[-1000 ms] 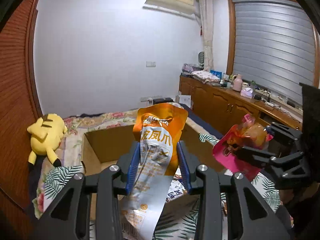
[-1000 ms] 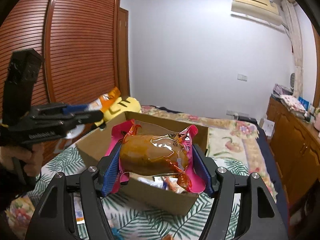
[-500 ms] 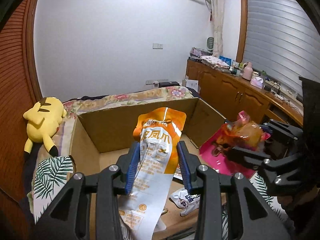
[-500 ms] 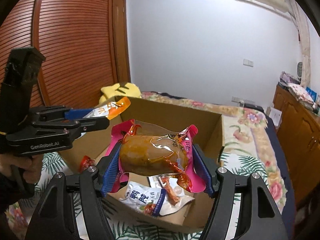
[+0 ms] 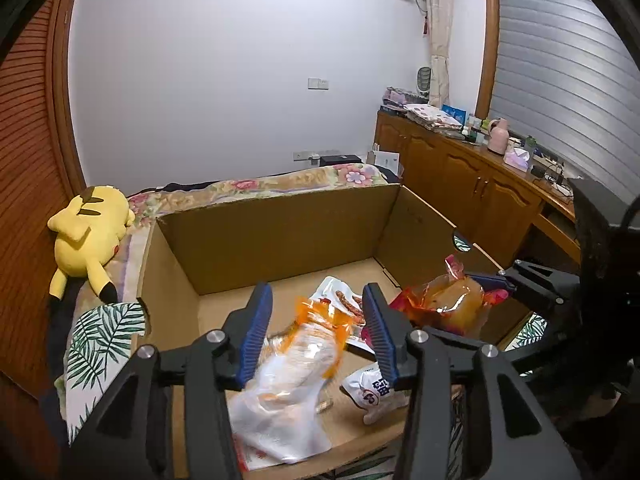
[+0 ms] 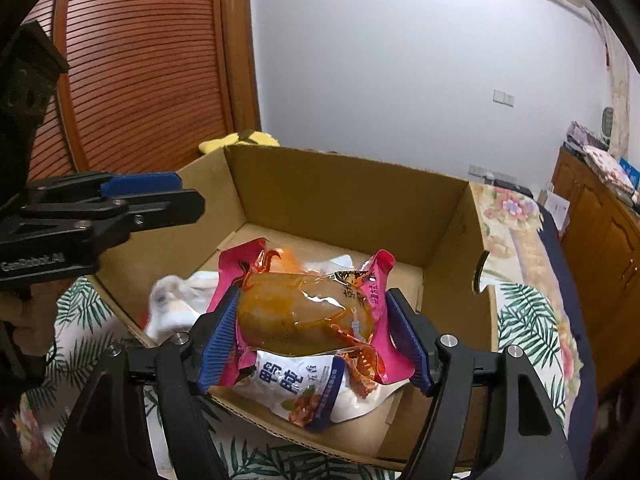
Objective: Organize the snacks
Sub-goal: 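Carry both snacks over the box and open both tools to drop them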
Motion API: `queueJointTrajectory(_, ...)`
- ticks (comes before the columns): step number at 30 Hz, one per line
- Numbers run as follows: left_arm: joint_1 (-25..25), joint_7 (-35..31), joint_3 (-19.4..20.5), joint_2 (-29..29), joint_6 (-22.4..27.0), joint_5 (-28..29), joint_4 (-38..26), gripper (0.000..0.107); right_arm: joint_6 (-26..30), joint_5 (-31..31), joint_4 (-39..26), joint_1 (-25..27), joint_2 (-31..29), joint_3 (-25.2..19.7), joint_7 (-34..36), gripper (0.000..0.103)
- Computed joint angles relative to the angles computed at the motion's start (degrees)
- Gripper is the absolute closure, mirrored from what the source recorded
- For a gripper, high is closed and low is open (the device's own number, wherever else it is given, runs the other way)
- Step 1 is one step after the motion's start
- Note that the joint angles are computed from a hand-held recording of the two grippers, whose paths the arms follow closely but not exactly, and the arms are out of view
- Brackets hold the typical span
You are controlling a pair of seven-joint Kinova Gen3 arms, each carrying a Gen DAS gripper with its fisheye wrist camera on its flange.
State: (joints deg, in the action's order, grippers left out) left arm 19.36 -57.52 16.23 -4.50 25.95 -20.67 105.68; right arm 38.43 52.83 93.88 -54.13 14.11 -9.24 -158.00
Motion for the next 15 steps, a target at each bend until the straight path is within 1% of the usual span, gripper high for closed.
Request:
queueJointTrajectory(5, -0.35, 0.18, 0.12, -1.60, 0.10, 0.82, 0.91, 0.057, 1.41, -0.93, -1.53, -0.19, 1.13, 0.09, 1.32, 0.025)
queueJointTrajectory(8, -0.94, 0.21, 0.80, -2.97, 0.52, 0.89, 1.60, 0.056, 2.11, -0.91, -2.15, -0.88, 1.52, 0.42, 0.94, 0.024)
queueJointTrajectory(10, -1.08, -1.05, 0.64, -4.16, 0.86, 2.14, 2.16, 0.054, 2.58, -1.27, -2.51, -1.08, 1.77, 0.55, 0.76, 0.024)
queueJointTrajectory(12, -1.56, -1.85, 1.09, -5.51, 1.50, 2.91, 2.64, 0.052, 2.65, -0.57, -2.13, -1.65, 1.45, 0.81, -0.69, 0.024)
queueJointTrajectory(15, -3.11, -1.52, 2.85, -7.37, 2.76, 2.72, 3.33, 0.051, 2.59, 0.50, -1.37, -2.36, 0.36, 0.55, -2.85, 0.024)
